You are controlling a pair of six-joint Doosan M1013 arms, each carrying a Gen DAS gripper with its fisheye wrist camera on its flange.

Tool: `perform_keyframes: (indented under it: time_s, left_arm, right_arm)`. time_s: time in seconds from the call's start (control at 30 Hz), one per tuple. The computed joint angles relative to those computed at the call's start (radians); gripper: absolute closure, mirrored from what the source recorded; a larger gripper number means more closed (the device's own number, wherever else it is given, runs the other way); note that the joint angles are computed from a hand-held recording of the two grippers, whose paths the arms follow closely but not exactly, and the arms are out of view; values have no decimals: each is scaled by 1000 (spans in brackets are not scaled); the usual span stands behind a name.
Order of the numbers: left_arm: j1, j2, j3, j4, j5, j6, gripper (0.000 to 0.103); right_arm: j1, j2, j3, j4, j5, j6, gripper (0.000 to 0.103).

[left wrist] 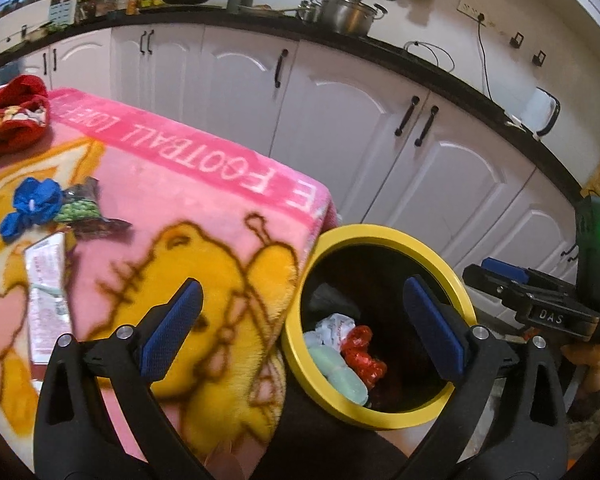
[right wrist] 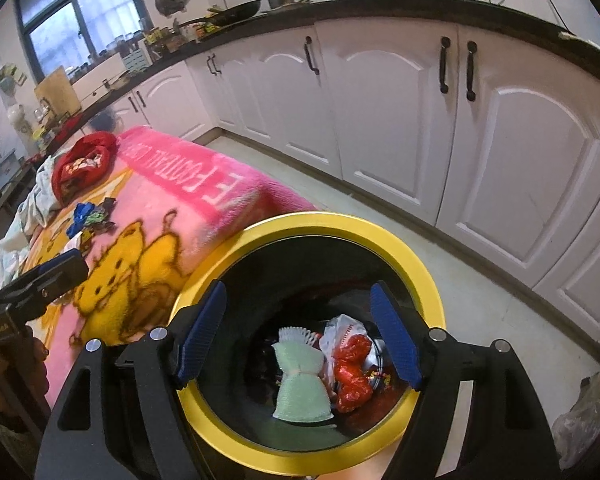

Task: Collect trash
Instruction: 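Open both tools to drop the mesh net and scrubber into the bin, then move both open tools back over the blanket toward the remaining packets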

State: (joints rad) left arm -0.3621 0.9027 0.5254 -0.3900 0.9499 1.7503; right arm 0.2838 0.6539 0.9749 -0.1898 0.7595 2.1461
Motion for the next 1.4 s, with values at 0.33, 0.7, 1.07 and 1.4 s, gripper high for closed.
perform_keyframes:
  time_s: [0.33, 0.7, 1.07, 1.4]
  left_arm:
    - [19, -58, 98, 56, -120, -30, 11]
    - [46, -111, 191, 95, -219, -97, 11]
    - [75, -138, 243, 110, -256, -147, 11]
    - [98, -144, 265, 118, -259, -183, 11]
  right_arm:
    - [25, 19, -57, -1, 13, -60, 31]
    - [47, 65, -161, 50, 50, -166, 31]
    - [72, 150, -338, 82, 122, -256, 31]
    - [89, 251, -538, 122, 204, -343, 31]
